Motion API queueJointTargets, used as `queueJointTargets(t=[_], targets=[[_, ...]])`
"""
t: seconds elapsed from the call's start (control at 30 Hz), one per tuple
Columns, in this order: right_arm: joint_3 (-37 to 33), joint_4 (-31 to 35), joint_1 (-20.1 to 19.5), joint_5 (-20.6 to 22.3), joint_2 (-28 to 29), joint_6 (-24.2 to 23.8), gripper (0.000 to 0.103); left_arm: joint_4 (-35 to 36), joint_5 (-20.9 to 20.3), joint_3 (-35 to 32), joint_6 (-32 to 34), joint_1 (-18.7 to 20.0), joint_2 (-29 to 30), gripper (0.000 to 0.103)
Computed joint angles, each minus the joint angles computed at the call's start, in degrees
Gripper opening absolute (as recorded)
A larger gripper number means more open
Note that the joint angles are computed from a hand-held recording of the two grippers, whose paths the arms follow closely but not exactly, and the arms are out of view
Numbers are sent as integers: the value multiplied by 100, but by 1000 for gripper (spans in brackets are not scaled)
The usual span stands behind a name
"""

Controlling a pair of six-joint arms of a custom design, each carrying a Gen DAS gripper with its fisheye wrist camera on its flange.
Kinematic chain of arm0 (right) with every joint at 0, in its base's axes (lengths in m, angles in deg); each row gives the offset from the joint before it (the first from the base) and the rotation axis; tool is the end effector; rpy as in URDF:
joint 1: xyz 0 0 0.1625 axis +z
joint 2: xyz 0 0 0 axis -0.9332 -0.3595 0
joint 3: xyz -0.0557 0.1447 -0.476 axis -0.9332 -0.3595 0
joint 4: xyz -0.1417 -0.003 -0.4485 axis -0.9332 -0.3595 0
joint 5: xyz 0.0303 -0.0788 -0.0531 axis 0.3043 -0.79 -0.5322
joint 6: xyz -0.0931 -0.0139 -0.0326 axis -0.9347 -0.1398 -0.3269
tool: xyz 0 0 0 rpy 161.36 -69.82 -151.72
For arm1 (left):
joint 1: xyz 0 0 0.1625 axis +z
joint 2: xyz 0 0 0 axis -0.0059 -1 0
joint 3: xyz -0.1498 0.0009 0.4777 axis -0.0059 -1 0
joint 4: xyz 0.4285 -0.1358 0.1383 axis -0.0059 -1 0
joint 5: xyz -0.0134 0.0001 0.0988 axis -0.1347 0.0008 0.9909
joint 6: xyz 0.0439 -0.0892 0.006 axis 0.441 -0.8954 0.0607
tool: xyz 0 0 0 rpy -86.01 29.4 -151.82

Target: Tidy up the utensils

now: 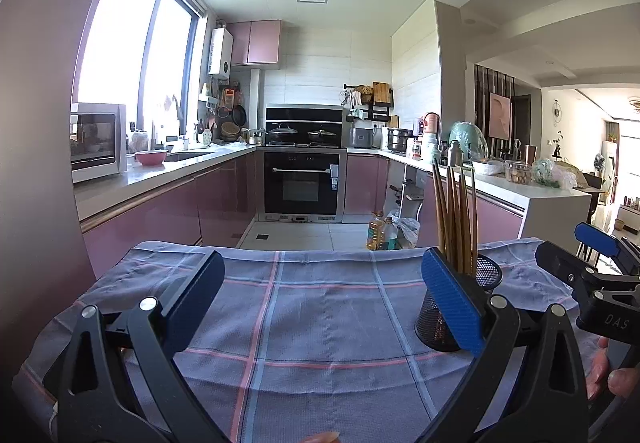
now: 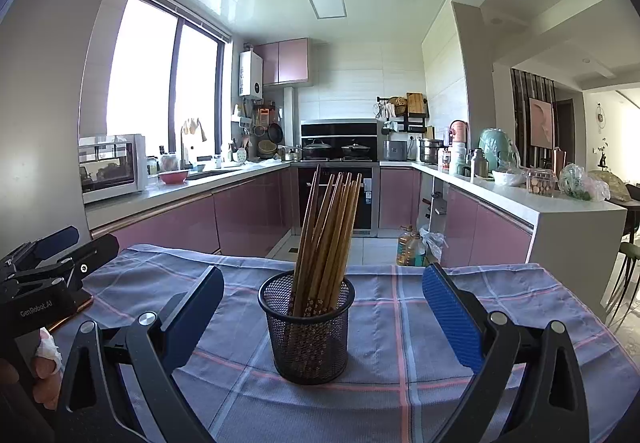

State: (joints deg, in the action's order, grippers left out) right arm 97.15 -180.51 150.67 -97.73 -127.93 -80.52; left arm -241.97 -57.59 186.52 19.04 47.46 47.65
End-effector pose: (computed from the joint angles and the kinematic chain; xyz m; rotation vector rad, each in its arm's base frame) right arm 0.0595 -0.6974 0.2629 1.0912 -2.1422 1.4355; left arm -0.2779 -0.6208 0.0443 0.4015 1.7939 -1.6099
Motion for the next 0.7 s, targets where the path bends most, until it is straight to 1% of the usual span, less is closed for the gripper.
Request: queueJointTargets(t=[0.7], targets=[[63, -235, 11, -103, -4, 39, 96, 74, 66, 26, -67, -41, 7, 97]])
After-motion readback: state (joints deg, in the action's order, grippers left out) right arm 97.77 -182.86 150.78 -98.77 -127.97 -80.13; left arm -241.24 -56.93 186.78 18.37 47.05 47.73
